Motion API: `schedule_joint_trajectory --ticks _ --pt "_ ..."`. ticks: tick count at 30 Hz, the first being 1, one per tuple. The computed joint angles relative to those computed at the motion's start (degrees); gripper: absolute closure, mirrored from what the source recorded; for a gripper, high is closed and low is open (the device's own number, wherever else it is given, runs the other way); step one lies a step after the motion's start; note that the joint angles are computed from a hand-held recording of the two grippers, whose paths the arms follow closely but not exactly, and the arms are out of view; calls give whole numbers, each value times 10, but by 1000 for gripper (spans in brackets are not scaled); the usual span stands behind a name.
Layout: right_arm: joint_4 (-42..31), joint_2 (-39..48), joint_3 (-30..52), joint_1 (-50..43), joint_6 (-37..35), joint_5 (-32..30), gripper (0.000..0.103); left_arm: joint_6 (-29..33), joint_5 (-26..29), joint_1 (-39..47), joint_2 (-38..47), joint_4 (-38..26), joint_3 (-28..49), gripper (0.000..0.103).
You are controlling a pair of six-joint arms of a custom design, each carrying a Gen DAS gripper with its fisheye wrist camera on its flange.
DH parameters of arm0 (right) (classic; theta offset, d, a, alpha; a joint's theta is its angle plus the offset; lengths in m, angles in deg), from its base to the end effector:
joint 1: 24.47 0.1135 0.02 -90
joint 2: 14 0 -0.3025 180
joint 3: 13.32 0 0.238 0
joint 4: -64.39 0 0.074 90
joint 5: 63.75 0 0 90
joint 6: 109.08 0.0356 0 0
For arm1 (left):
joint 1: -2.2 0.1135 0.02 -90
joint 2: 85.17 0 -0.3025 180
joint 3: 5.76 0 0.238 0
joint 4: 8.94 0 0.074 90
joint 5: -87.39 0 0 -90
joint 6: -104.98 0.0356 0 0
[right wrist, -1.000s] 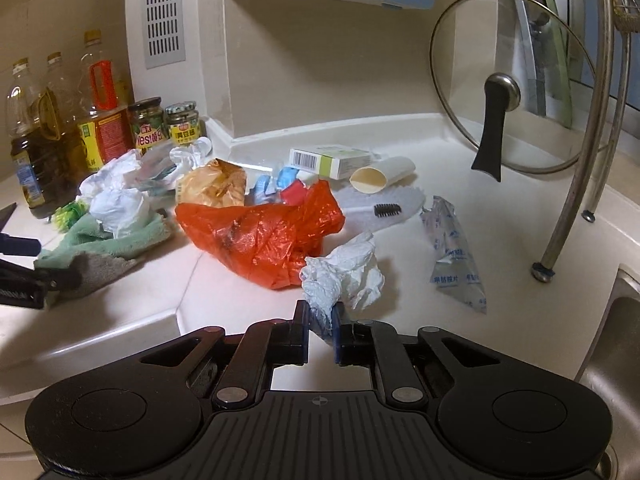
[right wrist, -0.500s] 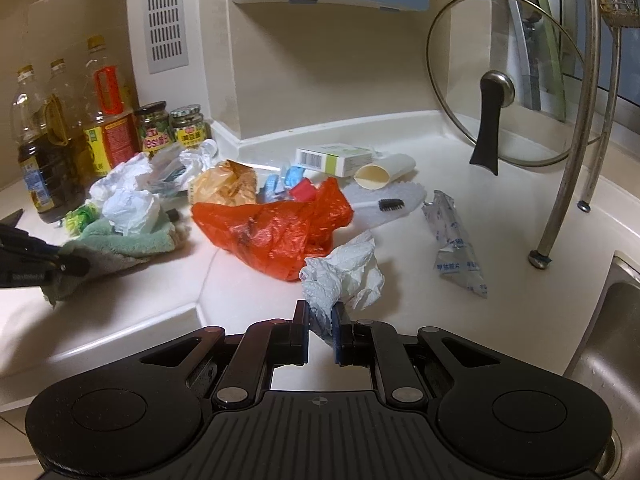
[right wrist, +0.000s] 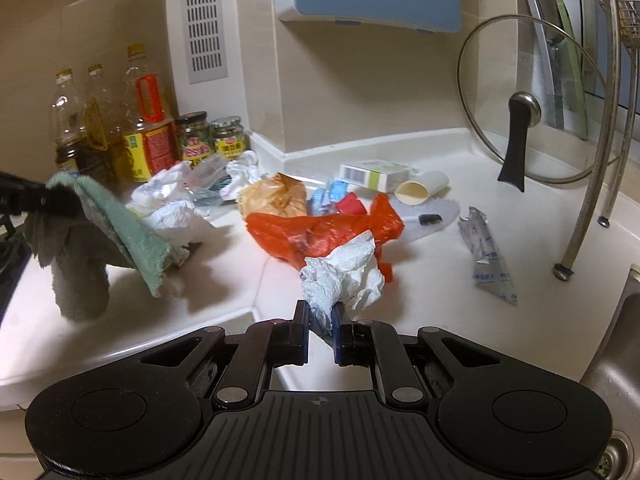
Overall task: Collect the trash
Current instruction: 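Grasp the white tissue with the right tool while the left tool grasps the green towel, then carry tissue and towel down to the wastebasket and open both tools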
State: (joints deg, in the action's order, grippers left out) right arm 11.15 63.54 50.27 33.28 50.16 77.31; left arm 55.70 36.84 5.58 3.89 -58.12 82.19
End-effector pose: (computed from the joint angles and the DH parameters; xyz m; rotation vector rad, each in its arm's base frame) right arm 0.1425 0.1739 0.2627 0.4271 2.1476 -0.0711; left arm 0.3186 -0.0038 0.3333 0.9846 2.0146 -0.4375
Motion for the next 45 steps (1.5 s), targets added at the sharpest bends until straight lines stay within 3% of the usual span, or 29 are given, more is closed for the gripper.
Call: schedule_joint_trajectory --ticks 6,16,21,27,35,45 --pt "-3 9 10 21 10 9 92 -9 34 26 -22 -20 26 91" --pt "14 7 22 42 -12 14 92 33 115 60 -49 -140 67 91" --pt "13 0 20 60 -20 -1 92 61 122 59 -67 -182 36 91" --pt "31 7 -2 89 -24 -41 92 80 99 50 -93 -189 -53 91" --pt "63 52 -30 114 -26 -111 92 66 34 48 -108 -132 -183 91" --pt "226 150 -106 72 -119 -214 92 -10 -56 15 -66 61 -334 91"
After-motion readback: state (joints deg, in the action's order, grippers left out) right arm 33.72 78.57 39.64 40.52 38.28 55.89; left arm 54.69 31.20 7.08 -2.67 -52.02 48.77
